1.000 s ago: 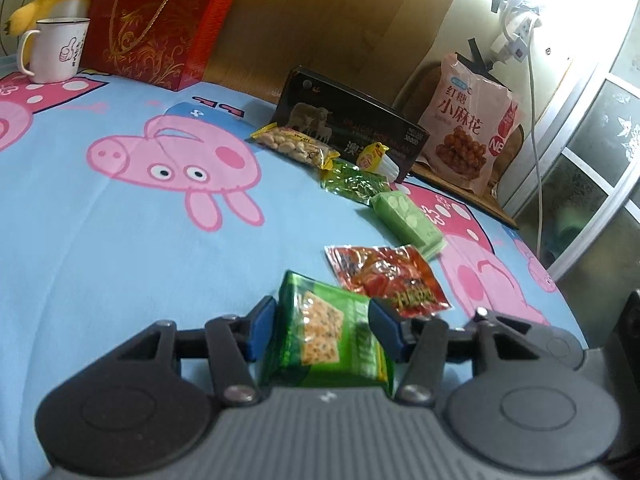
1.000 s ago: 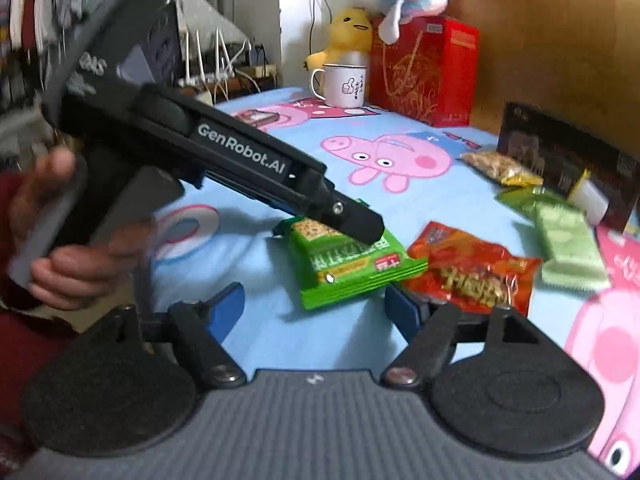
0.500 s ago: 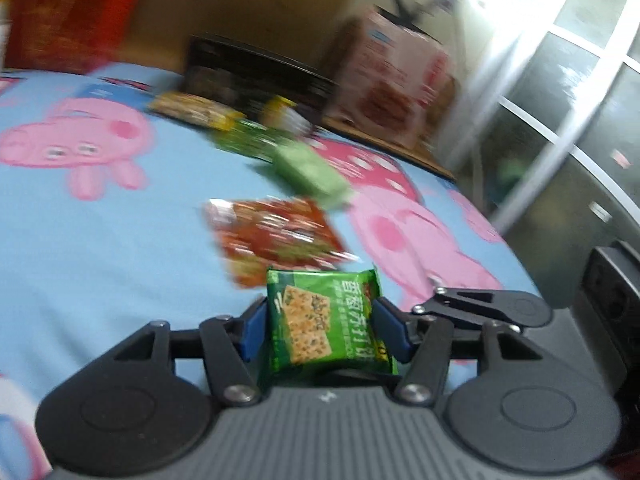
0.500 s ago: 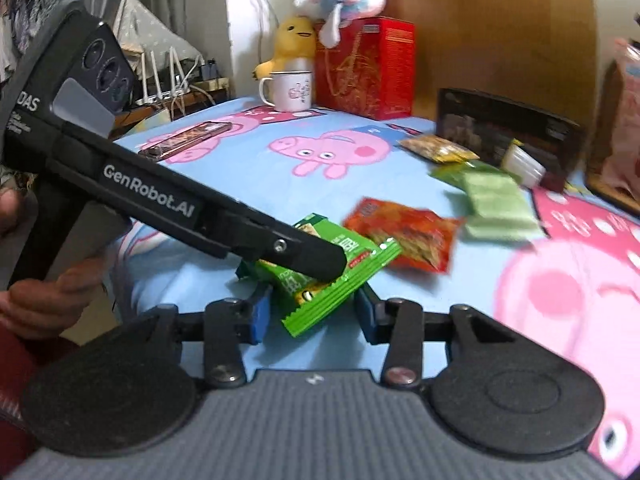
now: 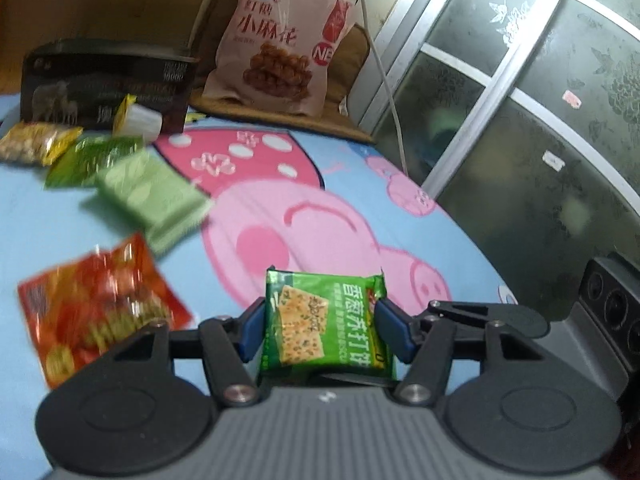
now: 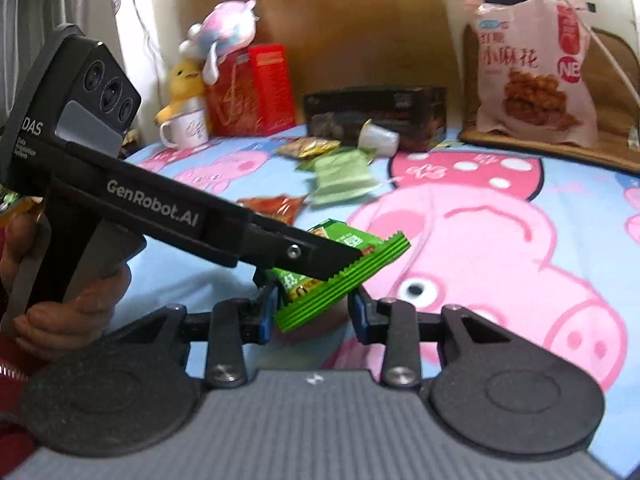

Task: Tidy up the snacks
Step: 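Carry the green cracker packet into the tin box and release it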

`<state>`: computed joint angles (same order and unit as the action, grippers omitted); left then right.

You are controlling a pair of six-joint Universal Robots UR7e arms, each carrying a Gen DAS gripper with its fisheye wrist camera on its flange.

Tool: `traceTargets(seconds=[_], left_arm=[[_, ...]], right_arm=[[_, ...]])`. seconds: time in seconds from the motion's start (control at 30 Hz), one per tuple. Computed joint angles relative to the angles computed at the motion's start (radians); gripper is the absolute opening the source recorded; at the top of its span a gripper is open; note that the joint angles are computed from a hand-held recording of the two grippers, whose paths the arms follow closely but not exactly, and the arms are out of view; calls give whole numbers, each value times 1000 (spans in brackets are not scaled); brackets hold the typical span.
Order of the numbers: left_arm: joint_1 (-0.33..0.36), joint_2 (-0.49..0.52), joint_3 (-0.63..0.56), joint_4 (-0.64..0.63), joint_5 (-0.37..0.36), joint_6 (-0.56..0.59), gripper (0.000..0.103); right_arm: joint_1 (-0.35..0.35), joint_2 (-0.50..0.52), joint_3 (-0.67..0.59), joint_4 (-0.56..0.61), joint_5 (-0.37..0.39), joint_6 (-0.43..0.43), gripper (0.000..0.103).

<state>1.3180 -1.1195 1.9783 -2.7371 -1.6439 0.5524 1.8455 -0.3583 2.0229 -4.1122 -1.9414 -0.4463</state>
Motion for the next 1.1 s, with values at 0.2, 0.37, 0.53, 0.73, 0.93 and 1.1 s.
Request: traceTargets(seconds=[0.2, 0.37, 0.53, 0.73, 0.93, 1.1], left_arm=[[-9, 43, -86, -33, 7, -15, 59], [-13, 96, -199, -56, 13, -35, 59], [-22, 188, -382, -68, 41, -68, 59], [-29, 366, -665, -45, 134, -97, 66], [36, 375, -729, -31, 75, -161, 66], [91, 330, -690, 4, 91, -162, 66]], right_arm=[[-27, -15, -78, 49, 60, -42, 39], [-45, -33, -193, 169, 132, -83, 39], [-62, -28, -377, 346, 198, -113, 39], [-79, 56, -676, 554, 192, -111, 46], [-95, 71, -645, 399, 162, -85, 57], [-118, 16, -461, 334, 222, -11, 57]])
